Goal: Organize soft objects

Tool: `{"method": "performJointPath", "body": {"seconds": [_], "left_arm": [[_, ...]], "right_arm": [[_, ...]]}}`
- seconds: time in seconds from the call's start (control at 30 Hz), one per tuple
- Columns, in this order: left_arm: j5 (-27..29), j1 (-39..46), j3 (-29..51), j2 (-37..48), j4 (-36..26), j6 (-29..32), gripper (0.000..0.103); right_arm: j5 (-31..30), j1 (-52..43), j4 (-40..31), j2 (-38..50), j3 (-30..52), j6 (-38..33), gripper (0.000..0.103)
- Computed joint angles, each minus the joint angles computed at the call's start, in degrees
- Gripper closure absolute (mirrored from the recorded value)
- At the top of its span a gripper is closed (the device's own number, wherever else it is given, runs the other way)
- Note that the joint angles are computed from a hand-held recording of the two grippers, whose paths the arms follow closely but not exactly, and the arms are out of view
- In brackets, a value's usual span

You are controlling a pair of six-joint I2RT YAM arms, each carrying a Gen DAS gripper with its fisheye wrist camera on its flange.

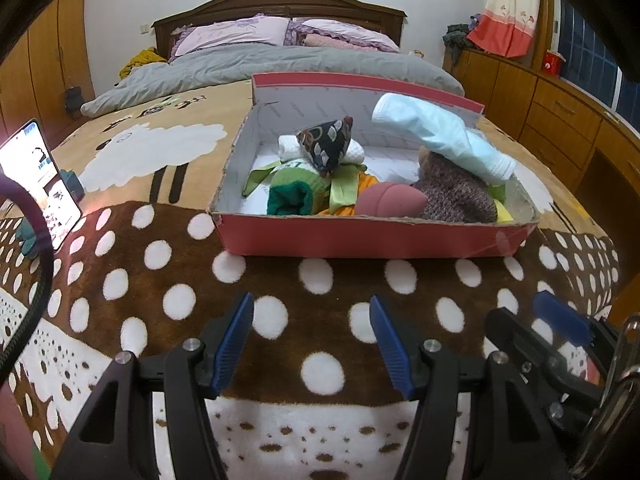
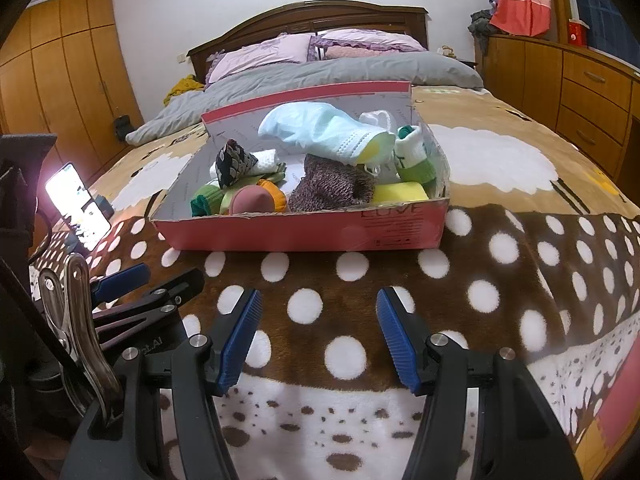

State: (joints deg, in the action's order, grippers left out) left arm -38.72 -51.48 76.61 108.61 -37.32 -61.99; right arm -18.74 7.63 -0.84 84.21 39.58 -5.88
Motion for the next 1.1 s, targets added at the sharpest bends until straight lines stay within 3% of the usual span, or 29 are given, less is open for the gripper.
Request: {"method": "performJointPath", "body": {"seconds": [1.1], "left_arm": [[0.6,0.4,-0.4,0.4,1.1,0.5,0.04]], "right_arm": [[-0.4,-0.6,-0.6,0.9,0.5,0.2,0.042]]}}
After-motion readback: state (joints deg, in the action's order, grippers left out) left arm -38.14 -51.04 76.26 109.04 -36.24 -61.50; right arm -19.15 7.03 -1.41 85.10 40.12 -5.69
